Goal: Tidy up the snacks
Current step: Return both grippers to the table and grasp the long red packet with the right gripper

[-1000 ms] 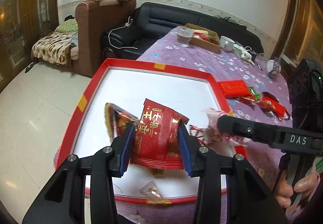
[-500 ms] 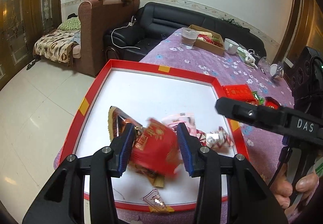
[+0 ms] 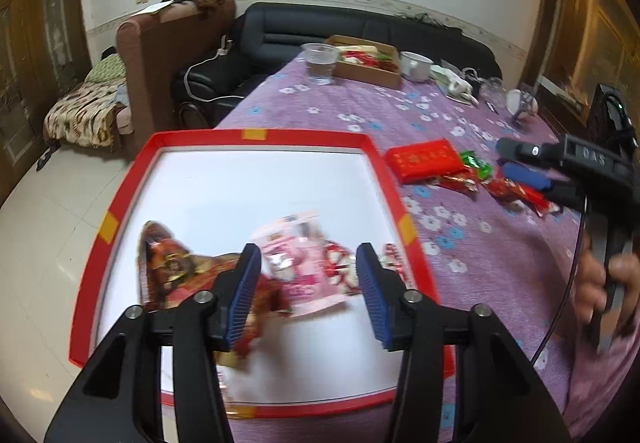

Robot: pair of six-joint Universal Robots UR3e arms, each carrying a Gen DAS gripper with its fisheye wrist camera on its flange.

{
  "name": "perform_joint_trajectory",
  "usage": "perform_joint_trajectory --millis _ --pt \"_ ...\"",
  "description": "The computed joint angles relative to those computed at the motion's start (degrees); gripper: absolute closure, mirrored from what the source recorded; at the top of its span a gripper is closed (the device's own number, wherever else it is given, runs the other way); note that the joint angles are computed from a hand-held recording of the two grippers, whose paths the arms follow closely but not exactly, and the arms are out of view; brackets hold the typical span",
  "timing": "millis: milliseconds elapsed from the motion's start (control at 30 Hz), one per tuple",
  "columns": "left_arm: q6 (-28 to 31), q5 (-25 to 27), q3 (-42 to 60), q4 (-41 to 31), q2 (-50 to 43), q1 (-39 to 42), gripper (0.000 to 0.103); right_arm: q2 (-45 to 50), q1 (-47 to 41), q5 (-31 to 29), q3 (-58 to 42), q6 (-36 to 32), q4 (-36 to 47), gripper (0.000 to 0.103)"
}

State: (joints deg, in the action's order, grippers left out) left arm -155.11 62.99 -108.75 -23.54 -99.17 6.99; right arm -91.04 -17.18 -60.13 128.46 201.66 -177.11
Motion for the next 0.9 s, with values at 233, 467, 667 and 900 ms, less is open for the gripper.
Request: perform_joint_trajectory --millis 233,467,667,900 --pt "2.17 2.87 5.07 -3.18 -1.57 -9.73 0.051 -16.49 -25.27 7.01 6.21 -15.4 22.01 0.04" --pt "1.44 7.46 13.38 -7.4 -6.83 -20.39 0.041 -10.16 -27.9 1.68 6.98 -24.56 19.26 0.04" --pt "-1.65 9.92 17.34 -10.16 -9.87 -24.25 0.041 -8.37 -19.93 -5.76 4.33 -29.88 19.4 0.039" --pt "-5.32 9.93 21.51 -14.04 -11.93 -26.01 0.041 1.86 -6.42 -25.53 0.56 -30.36 8.42 0.033"
